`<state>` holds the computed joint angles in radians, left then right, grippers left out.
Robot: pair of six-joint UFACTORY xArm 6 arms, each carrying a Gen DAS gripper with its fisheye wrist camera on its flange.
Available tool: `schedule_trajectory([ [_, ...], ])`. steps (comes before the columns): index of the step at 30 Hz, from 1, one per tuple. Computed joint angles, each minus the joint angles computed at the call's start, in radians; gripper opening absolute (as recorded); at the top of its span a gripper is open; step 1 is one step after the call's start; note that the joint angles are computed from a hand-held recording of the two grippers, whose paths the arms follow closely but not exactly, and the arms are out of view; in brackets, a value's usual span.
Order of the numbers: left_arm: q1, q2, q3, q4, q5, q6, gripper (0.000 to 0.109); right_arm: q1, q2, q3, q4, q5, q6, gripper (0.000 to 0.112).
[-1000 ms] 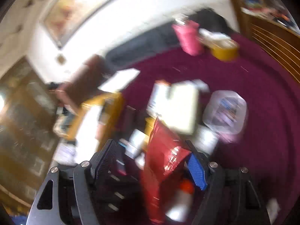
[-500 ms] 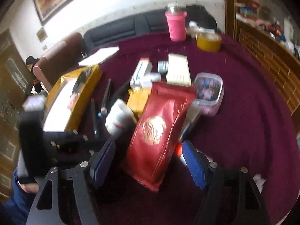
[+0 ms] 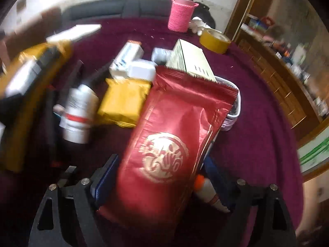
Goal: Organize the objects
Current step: 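Carry the marker and red bag toward the tray with both tools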
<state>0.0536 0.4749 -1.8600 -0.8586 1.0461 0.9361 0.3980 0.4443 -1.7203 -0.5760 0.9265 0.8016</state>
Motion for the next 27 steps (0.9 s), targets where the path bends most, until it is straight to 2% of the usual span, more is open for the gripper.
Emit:
schedule_trajectory([
  [2, 0.003, 0.000, -0.001, -0.005, -0.001, -0.002, 0.016, -0.026, -0.055, 0.084, 0.035, -0.085, 0.007, 0.056],
  [3, 0.006, -0.002, 0.001, -0.008, -0.001, -0.005, 0.016, -0.042, -0.086, 0.128, 0.064, -0.124, 0.006, 0.054],
  [7, 0.002, -0.030, 0.042, -0.015, -0.040, 0.017, 0.016, -0.072, -0.181, 0.260, 0.134, -0.225, -0.015, 0.053],
  [10, -0.011, -0.058, 0.090, -0.022, -0.113, 0.041, 0.016, -0.089, -0.248, 0.354, 0.213, -0.327, -0.057, 0.053],
  [14, -0.030, -0.089, 0.144, -0.023, -0.224, 0.064, 0.016, -0.091, -0.299, 0.424, 0.196, -0.441, -0.051, 0.054],
  [19, -0.047, -0.112, 0.189, -0.017, -0.362, 0.070, 0.016, -0.064, -0.273, 0.358, 0.246, -0.458, -0.125, 0.054],
  [24, -0.059, -0.136, 0.238, 0.044, -0.551, 0.021, 0.016, -0.037, -0.198, 0.233, 0.449, -0.429, -0.317, 0.054],
  [27, -0.049, -0.143, 0.251, 0.061, -0.622, 0.009, 0.016, -0.018, -0.144, 0.133, 0.526, -0.387, -0.394, 0.054],
])
